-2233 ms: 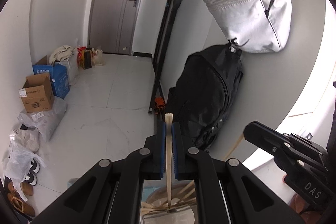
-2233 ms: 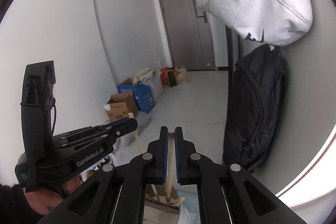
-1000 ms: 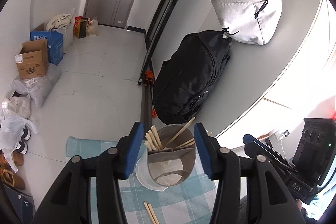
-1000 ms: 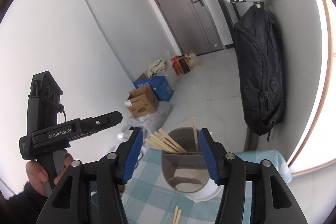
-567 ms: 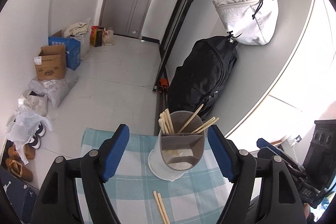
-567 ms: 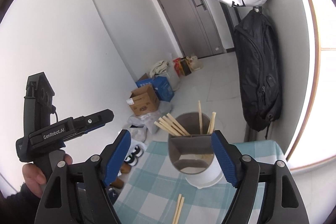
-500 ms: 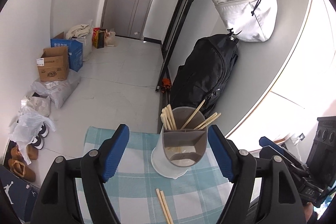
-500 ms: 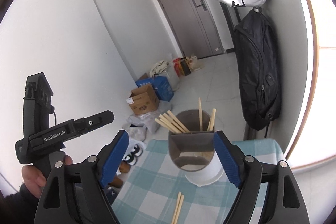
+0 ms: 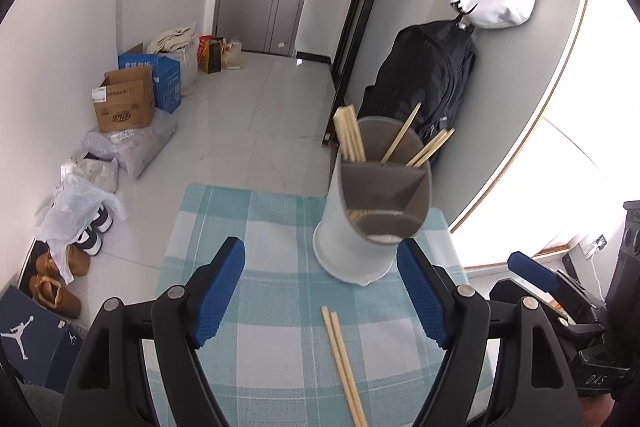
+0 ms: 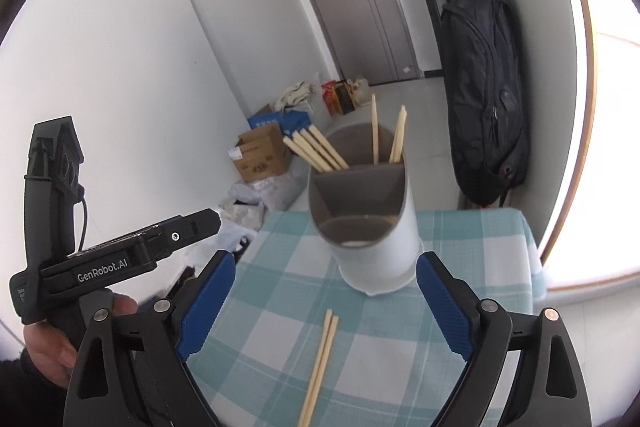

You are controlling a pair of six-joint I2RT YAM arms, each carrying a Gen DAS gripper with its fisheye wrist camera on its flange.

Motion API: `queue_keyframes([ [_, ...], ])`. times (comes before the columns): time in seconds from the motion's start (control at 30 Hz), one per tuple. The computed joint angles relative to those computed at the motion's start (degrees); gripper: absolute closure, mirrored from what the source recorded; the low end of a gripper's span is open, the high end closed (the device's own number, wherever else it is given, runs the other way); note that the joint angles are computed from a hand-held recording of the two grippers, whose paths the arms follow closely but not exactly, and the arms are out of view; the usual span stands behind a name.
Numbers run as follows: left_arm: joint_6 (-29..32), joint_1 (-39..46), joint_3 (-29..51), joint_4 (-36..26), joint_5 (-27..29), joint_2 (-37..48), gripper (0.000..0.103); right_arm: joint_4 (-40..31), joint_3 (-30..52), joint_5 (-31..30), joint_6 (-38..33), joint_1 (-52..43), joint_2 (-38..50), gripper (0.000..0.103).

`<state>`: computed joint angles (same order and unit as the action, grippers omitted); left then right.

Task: Organize utensils
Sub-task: 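Move both open tools back down toward the last two chopsticks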

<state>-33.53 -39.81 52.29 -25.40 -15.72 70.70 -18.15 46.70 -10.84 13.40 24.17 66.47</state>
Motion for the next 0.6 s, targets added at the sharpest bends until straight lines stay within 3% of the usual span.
queue_keyframes([
  [0.23, -0.7, 2.2, -6.3, 4.3, 1.0, -0.2, 0.028, -2.8, 1.0, 0.6, -1.3, 1.1, 7.7, 0.012],
  [0.47, -1.3, 6.3, -10.1, 7.0, 0.8, -1.0, 0.028, -6.2, 6.6, 1.0, -2.6, 3.5, 21.0, 0.049],
  [0.6, -2.3, 9.1, -11.0, 7.3, 3.0, -1.3, 0.028, -7.2, 10.6, 0.4, -2.5, 4.9, 28.3, 0.056],
])
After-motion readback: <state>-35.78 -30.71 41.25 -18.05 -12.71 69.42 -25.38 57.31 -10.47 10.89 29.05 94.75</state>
